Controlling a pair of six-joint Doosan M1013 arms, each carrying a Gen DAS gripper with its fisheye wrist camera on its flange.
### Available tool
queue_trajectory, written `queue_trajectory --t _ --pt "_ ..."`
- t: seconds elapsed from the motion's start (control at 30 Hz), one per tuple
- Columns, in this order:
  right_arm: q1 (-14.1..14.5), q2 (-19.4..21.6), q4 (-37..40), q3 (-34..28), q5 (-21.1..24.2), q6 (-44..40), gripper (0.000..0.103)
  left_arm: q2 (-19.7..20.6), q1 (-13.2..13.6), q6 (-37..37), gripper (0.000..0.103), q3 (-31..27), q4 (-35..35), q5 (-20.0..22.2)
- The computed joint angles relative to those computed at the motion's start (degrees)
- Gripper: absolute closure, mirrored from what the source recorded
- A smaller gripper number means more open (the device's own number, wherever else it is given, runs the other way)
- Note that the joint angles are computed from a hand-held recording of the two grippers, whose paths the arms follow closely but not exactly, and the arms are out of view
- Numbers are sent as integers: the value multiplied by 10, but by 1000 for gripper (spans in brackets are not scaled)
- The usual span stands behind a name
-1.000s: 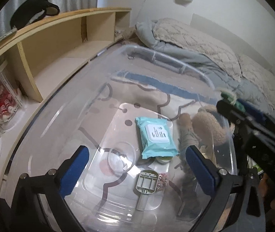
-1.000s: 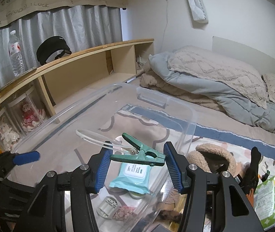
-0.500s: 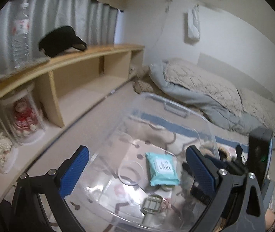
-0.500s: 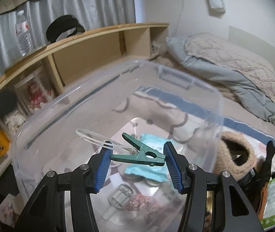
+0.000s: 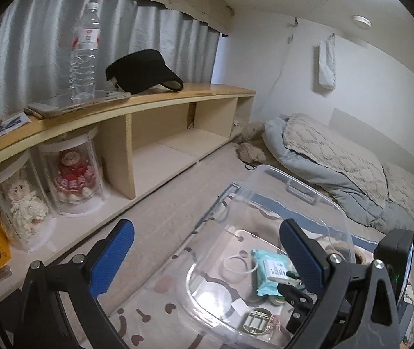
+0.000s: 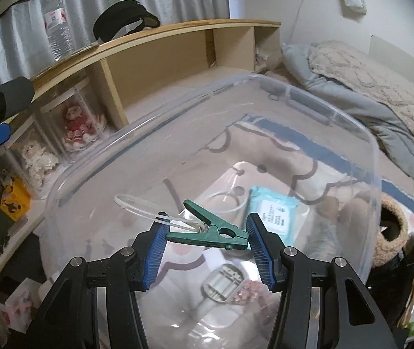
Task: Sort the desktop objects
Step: 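Lower the green clothespin into the clear box and open the right gripper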
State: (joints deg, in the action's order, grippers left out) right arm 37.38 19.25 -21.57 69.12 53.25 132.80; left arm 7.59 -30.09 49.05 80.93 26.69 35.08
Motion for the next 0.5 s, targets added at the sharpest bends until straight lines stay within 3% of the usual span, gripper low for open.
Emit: queue_trajectory --t 0.5 --pt "6 19 45 -27 16 5 48 -12 -5 -81 2 16 91 -4"
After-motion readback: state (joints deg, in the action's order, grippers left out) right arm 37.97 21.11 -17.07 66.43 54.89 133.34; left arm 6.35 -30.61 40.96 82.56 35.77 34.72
